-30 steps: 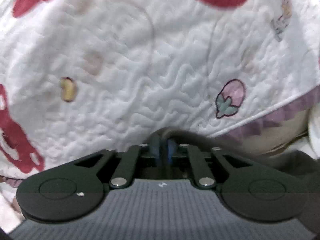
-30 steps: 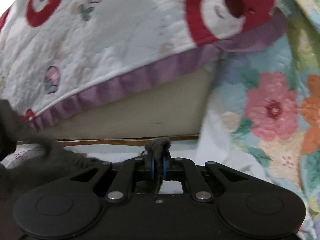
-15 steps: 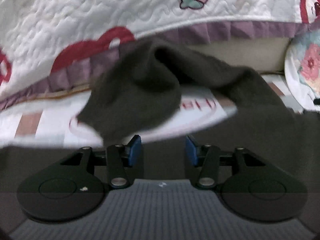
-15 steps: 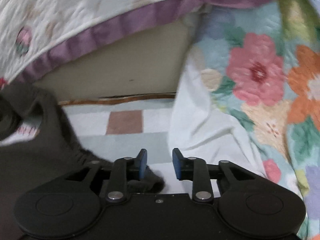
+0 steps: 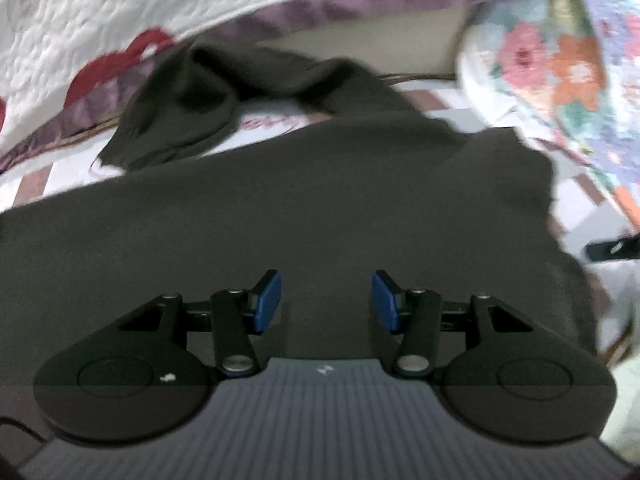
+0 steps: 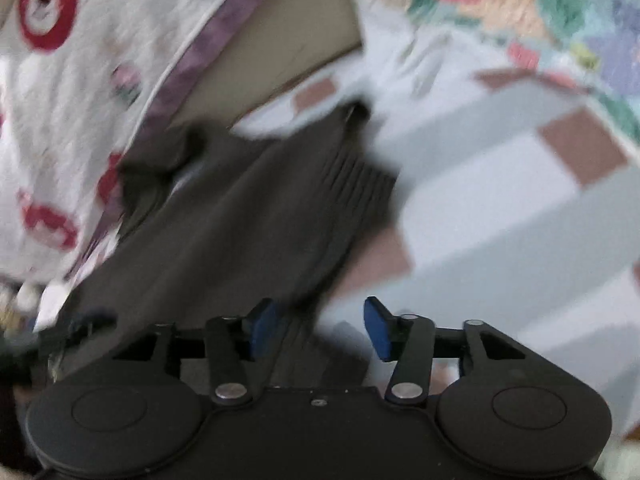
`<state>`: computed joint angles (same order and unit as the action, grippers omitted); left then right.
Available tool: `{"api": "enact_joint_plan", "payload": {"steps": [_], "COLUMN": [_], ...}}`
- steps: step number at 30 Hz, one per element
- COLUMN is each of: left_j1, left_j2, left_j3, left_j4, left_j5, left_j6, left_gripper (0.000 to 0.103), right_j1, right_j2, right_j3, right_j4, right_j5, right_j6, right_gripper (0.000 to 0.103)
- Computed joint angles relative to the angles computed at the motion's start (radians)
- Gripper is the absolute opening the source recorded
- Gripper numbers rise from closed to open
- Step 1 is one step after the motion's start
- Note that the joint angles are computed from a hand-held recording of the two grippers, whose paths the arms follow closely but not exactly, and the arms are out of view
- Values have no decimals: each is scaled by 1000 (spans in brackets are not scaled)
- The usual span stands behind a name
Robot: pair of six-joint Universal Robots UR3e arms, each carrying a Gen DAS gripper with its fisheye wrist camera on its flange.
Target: Fold clothes
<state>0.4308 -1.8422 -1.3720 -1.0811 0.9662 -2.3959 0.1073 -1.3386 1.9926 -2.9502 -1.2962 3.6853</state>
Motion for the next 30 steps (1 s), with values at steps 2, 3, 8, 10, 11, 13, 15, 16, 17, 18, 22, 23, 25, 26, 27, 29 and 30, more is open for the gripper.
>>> {"api": "enact_joint_plan", "payload": {"steps": [2, 3, 8, 10, 11, 13, 15, 16, 17, 18, 22, 23, 25, 26, 27, 29, 30], "left_j1": [6, 5, -33, -69, -93, -151, -201, -221, -239, -257, -317, -324, -333, -326, -314, -293, -289], "left_j2": [79, 111, 195, 189, 182, 159, 129, 111, 92, 73, 7, 15, 40, 57, 68, 84, 88], "left_j3": [-97, -135, -216, -198, -190, -160, -116, -84, -54, -27, 44, 10, -68, -106, -127, -156, -170], "left_j4": [45, 59, 56, 43, 49, 71, 72, 50, 26, -1, -179, -179, -157, -140, -133, -124, -114], "left_j5": [-29, -29, 10, 27, 34, 57, 66, 61, 56, 55, 91, 109, 144, 139, 126, 104, 101], "left_j6": [16, 21, 37, 26, 20, 26, 38, 45, 46, 41, 60, 70, 88, 88, 81, 64, 58], "left_gripper": [50, 50, 50, 50, 50, 50, 50, 50, 50, 50, 50, 50, 50, 51, 51, 52, 52], "right_j1": [9, 4, -17, -21, -23, -66, -102, -121, -142, -150, -134, -138, -154, -155, -164, -209, -245], "right_j2": [5, 15, 54, 65, 71, 52, -58, -118, -180, -241, -359, -349, -328, -328, -336, -365, -386], "right_j3": [18, 19, -1, -1, -1, 34, 115, 153, 188, 211, 255, 261, 271, 263, 253, 252, 264], "right_j4": [0, 2, -5, -21, -28, -31, -28, -18, -2, 55, 231, 248, 283, 309, 334, 347, 332], "right_j5": [12, 29, 87, 109, 120, 229, 275, 297, 322, 314, 212, 224, 264, 266, 267, 286, 309], "right_j6": [-32, -51, -175, -222, -245, -301, -334, -352, -371, -402, -490, -496, -511, -534, -553, -563, -552], "right_gripper": [57, 58, 66, 65, 53, 13, 11, 11, 10, 10, 9, 9, 6, 6, 8, 12, 14]}}
